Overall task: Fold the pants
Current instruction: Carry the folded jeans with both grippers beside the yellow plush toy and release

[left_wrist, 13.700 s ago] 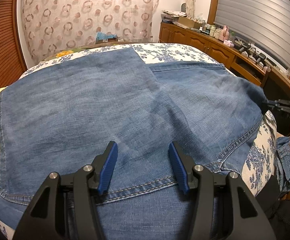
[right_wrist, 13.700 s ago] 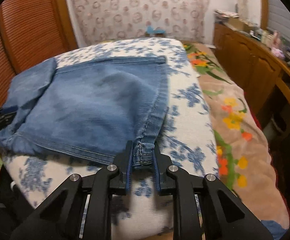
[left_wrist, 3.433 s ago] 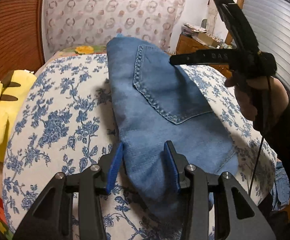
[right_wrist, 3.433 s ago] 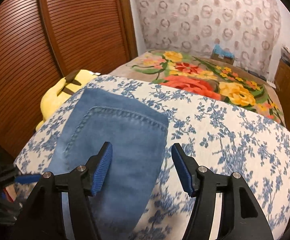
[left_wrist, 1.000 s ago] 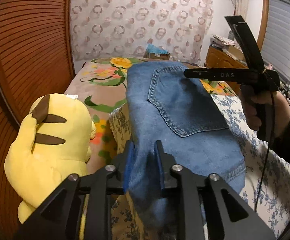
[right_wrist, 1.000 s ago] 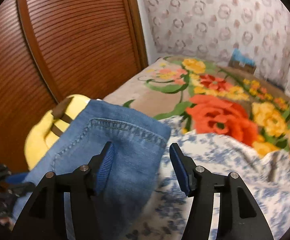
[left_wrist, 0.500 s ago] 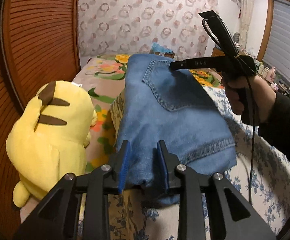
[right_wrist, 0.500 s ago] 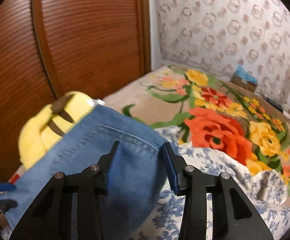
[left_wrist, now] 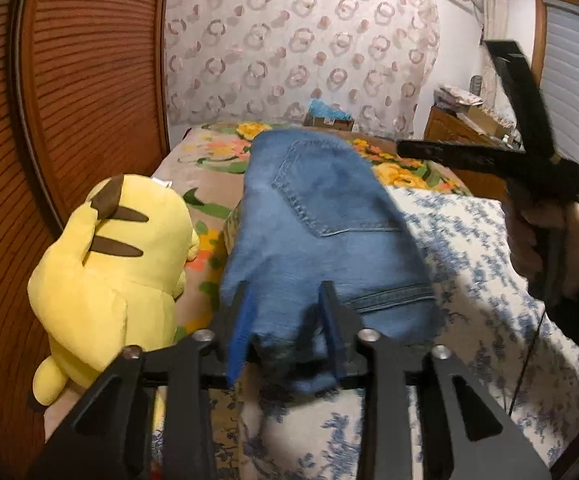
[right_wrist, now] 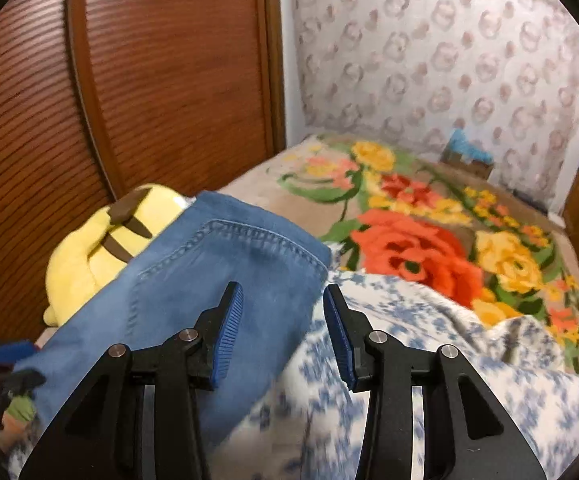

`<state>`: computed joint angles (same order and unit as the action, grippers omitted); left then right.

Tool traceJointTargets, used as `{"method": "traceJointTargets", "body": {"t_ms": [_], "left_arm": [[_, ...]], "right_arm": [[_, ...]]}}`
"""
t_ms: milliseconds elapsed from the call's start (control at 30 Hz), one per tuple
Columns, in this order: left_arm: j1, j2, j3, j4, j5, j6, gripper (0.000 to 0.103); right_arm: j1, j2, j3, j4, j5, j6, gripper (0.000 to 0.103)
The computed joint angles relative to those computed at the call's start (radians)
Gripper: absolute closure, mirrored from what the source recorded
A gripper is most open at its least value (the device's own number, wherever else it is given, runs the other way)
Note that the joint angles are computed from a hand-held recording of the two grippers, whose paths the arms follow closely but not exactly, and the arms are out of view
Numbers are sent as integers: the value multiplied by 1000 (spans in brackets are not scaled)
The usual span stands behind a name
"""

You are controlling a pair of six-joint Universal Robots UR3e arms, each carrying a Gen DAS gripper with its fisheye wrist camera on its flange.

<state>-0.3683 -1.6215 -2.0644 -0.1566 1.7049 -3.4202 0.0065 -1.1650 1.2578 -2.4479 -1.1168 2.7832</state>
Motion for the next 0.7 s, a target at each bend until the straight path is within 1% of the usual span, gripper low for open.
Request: {"method": "traceJointTargets", "body": {"t_ms": [100,233,300,333,433,500,600,667,700], "left_arm": [[-52,16,18,-12,37,-20,64],[-136,16,69,-32,91,-47,56],[-170,14,95,-46,112,-52,52],[-197,9,115,-56,124,-55,48],[-266,-12,174,-78,169,-66,48],[-321,-37,229,-111,217,-79,47],[-397,-83,322,-174,286,-103,47],[-435,-110,373,-205,318,-116,47],[-452,-122,393,-212,330,-121,47]], "right_arm": [[-48,-146,155,-23,37,-11,61],[-134,-349,337,-3,91,-51,60],[-186,-443,414,16,127,-75,58],[-226,-508,462,36,150,-96,58],[-317,-649,547,99,199,-143,55],[-402,-746,592,176,257,-194,52],[-562,-901,638,356,358,-305,48],[-675,-997,646,514,423,-406,46],[-762,-1061,639,651,471,-499,44]]}}
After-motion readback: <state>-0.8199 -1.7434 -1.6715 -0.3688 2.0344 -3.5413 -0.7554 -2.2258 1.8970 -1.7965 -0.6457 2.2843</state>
